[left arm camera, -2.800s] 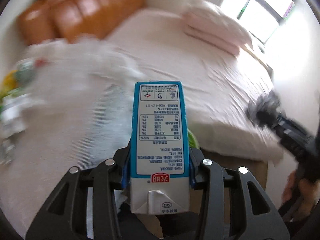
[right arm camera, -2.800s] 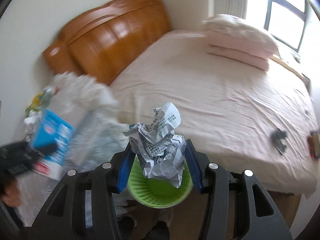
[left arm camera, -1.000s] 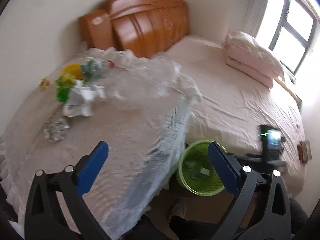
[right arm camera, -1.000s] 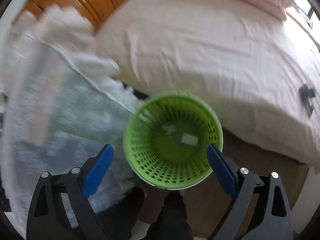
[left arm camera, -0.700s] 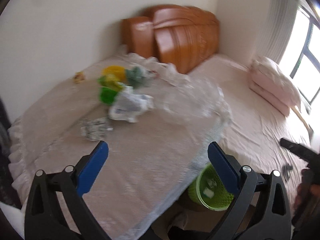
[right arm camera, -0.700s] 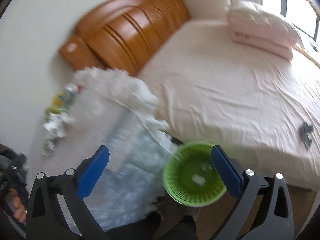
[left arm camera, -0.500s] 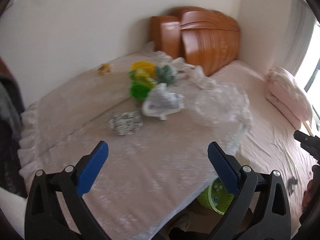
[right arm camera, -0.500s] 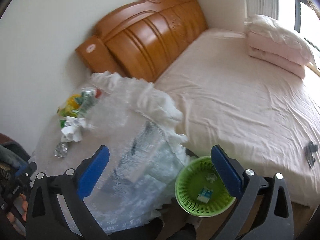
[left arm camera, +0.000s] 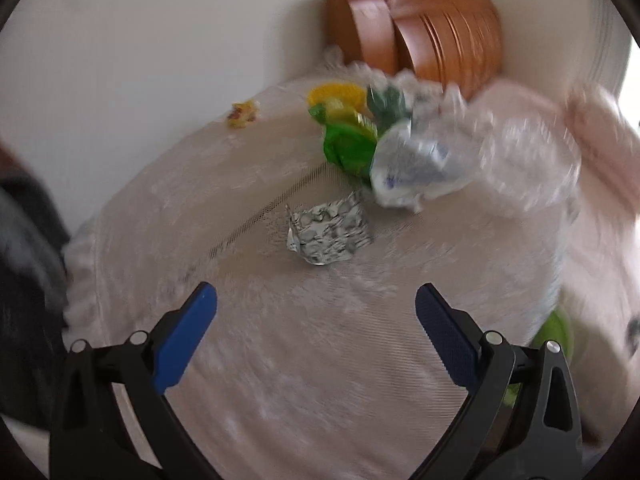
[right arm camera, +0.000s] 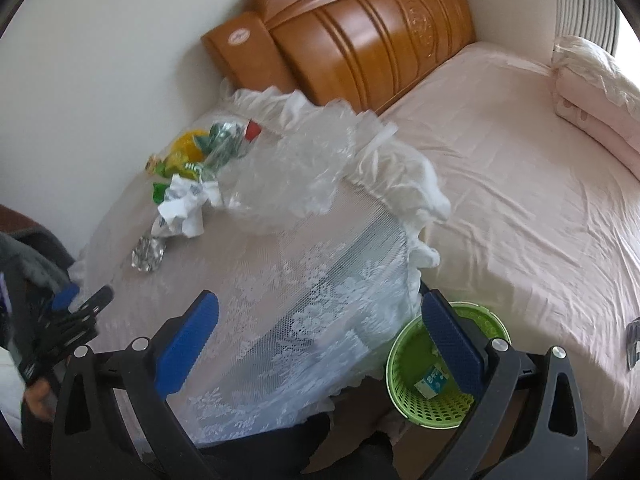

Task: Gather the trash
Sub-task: 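Move the left tool back over the bed toward the foil blister pack, then grasp the foil blister pack with the left tool while the right tool grasps a white paper wrapper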

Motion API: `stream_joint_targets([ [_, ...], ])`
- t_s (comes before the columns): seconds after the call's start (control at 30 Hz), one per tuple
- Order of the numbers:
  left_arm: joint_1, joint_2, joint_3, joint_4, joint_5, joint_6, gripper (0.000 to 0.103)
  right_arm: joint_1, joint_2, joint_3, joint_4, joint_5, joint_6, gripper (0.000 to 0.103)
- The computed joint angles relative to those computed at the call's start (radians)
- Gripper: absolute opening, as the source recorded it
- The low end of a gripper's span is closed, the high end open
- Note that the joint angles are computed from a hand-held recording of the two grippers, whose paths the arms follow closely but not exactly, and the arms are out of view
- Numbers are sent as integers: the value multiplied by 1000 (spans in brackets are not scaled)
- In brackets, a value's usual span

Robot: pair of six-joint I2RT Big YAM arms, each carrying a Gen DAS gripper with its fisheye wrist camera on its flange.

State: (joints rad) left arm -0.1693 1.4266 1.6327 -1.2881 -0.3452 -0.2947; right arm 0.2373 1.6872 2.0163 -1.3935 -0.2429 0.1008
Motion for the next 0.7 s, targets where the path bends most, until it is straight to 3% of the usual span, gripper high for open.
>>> stream_joint_targets([
  [0.1, 55, 51, 21, -20, 59, 64, 95, 23, 8, 10, -10, 26, 6, 101],
  [0.27, 102, 101, 30, 16, 179, 4, 95, 60, 20, 22, -28, 59, 60, 101],
  [0.43, 110, 169, 49, 45, 211, -66, 95, 92, 29, 37, -50, 92, 80, 101],
  [0.63, 117, 221, 89, 86, 211, -80, 95, 133, 57, 72, -75, 119, 88, 101],
  [0.7, 126, 234, 100, 100, 220, -90, 90, 142, 64, 82, -79, 118, 87, 101],
])
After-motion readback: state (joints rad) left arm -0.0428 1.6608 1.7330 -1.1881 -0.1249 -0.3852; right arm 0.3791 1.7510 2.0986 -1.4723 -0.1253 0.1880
